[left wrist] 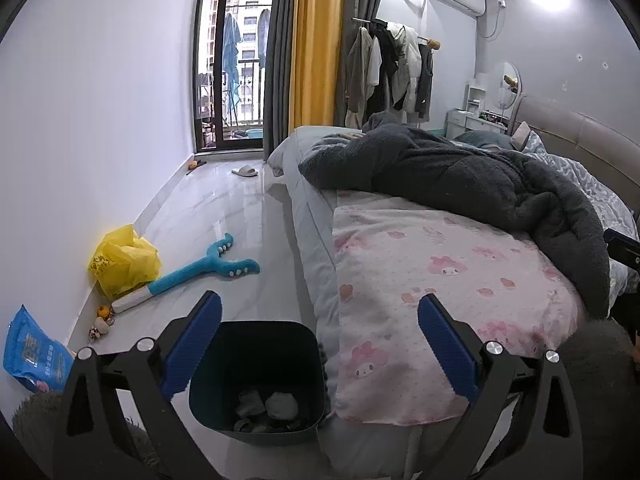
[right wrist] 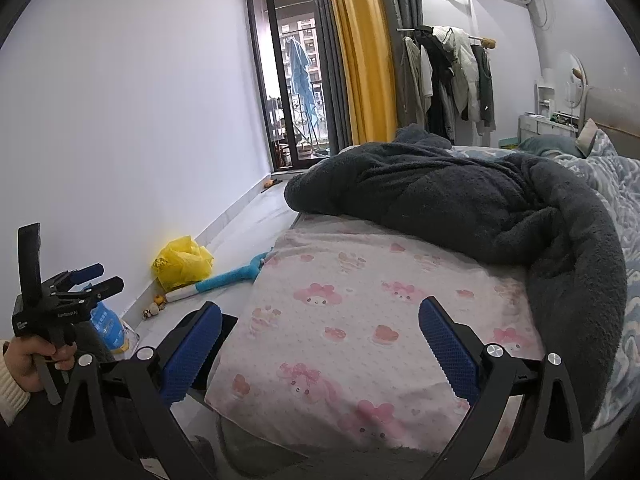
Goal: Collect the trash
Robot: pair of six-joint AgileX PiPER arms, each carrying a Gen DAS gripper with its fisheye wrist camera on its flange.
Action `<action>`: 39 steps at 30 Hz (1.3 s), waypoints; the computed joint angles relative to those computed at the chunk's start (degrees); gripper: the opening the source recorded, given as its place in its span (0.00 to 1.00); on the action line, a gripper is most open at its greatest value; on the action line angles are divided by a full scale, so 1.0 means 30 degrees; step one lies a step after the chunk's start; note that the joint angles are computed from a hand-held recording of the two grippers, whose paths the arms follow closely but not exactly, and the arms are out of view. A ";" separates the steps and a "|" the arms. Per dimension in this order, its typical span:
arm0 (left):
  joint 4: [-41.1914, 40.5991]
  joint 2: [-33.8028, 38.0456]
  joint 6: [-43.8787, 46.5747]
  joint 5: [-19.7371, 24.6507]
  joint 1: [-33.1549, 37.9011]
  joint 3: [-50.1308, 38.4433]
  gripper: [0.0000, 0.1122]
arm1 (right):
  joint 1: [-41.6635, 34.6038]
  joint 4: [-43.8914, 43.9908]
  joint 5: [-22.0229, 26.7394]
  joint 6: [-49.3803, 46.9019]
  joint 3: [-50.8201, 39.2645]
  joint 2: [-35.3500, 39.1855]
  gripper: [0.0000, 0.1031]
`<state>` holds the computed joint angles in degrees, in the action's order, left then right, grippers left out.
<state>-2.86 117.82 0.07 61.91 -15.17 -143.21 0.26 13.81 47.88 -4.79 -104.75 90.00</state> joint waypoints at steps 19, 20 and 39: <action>0.0185 -0.0114 -0.0223 0.0110 -0.0060 -0.0047 0.89 | 0.0116 0.0177 0.0409 -0.0422 -0.0518 0.0443 0.97; 0.0168 -0.0114 -0.0224 0.0122 -0.0053 -0.0052 0.89 | 0.0130 0.0190 0.0438 -0.0420 -0.0569 0.0488 0.97; -0.0018 -0.0611 -0.0270 -0.0250 0.0158 0.0919 0.89 | 0.0567 -0.0067 0.0502 -0.0210 -0.0900 0.0784 0.97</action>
